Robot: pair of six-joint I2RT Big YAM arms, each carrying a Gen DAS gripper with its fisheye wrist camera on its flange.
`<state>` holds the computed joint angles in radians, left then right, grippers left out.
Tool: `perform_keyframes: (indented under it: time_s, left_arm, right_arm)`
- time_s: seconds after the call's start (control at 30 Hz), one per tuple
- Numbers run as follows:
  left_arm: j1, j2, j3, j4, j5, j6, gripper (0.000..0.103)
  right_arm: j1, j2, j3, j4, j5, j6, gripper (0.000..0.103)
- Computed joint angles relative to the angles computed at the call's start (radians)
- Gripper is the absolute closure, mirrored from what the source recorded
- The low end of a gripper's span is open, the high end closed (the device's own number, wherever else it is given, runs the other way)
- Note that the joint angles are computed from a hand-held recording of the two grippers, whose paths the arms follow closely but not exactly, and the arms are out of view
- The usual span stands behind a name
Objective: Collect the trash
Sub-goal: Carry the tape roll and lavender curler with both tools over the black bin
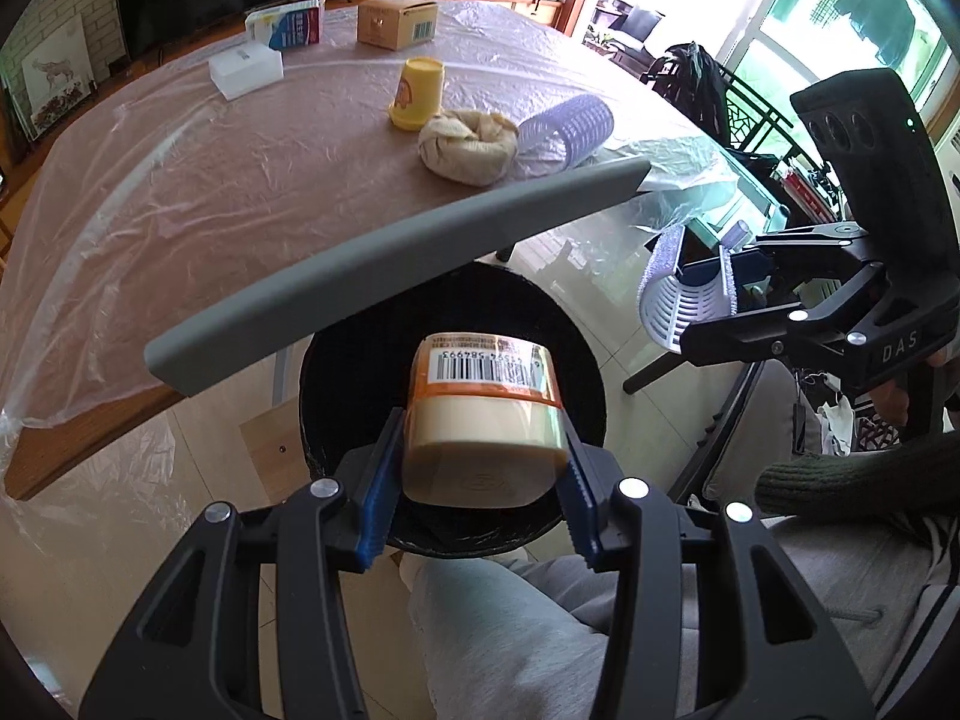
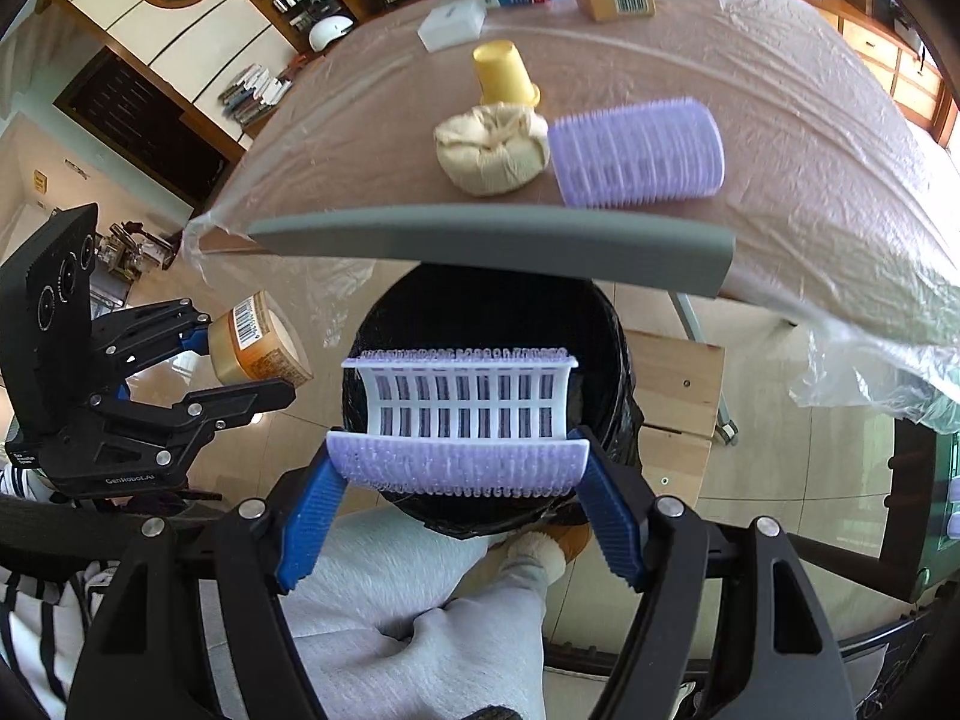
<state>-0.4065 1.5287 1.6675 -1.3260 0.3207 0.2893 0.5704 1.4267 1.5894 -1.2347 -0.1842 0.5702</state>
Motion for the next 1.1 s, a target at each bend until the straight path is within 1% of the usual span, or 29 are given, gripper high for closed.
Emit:
perform_keyframes:
  time_s: [0.23,0.6,0.8,1.1]
  left_arm:
    - [-0.002,0.009,-0.02,0.009,-0.025,-0.004,0.055]
    - [-0.011,0.029,-0.037,0.036,-0.062,-0.025,0.055]
    - [-0.014,0.046,-0.031,0.042,-0.069,-0.031,0.055]
    - [-0.025,0.067,-0.025,0.044,-0.082,-0.028,0.055]
  right_arm:
    - [-0.002,0.029,-0.01,0.0,0.005,0.007,0.031]
    - [0.006,0.056,-0.023,0.025,0.016,0.042,0.031]
    - [0.009,0.067,-0.029,0.042,0.023,0.062,0.031]
    - [0.014,0.089,-0.025,0.044,0.05,0.065,0.031]
